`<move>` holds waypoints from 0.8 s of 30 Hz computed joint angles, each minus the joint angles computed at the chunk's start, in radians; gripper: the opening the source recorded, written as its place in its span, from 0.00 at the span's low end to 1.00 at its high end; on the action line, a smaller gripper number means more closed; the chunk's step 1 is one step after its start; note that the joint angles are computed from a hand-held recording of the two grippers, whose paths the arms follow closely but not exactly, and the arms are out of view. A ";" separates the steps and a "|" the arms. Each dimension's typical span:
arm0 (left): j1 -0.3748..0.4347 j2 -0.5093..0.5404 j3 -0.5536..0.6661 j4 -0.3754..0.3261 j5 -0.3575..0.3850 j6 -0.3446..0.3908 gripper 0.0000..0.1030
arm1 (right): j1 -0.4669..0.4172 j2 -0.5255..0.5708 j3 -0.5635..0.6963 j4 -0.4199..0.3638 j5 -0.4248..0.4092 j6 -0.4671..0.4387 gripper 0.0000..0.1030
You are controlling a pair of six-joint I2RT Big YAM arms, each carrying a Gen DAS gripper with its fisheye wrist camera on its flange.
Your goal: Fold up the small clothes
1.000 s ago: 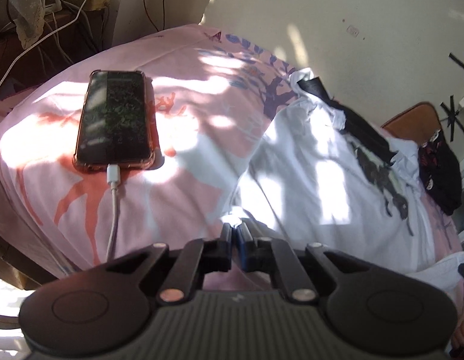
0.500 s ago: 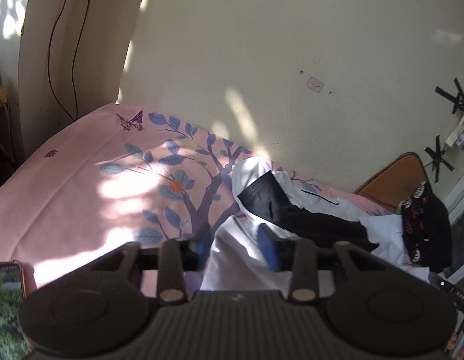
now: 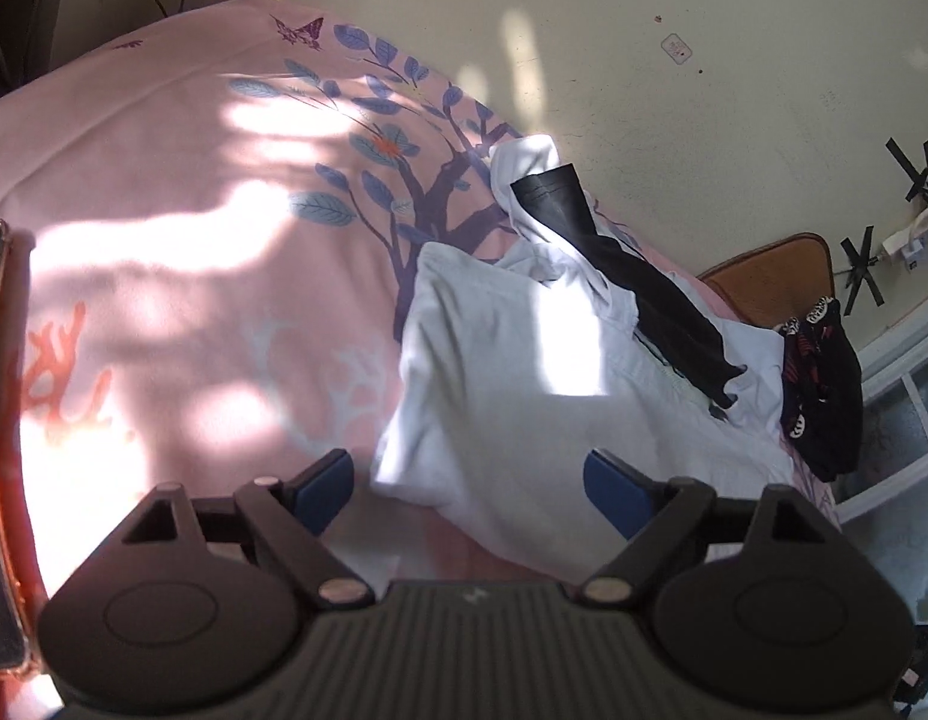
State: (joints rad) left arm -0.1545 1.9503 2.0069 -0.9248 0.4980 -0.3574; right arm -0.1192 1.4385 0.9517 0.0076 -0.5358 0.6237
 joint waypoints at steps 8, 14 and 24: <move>-0.062 0.064 0.117 -0.087 -0.094 0.036 0.08 | 0.069 0.080 0.142 -0.101 0.117 -0.061 0.10; -0.068 -0.080 0.029 -0.119 -0.065 0.145 0.08 | 0.009 -0.079 0.071 -0.244 0.155 -0.232 0.10; -0.084 -0.142 -0.121 -0.171 -0.092 0.209 0.34 | -0.044 -0.125 0.067 -0.379 0.239 -0.380 0.44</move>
State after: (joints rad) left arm -0.2382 1.8088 1.8858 -1.0958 0.4063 -0.1481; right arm -0.1628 1.3137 1.0186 -0.3711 -0.2971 0.2433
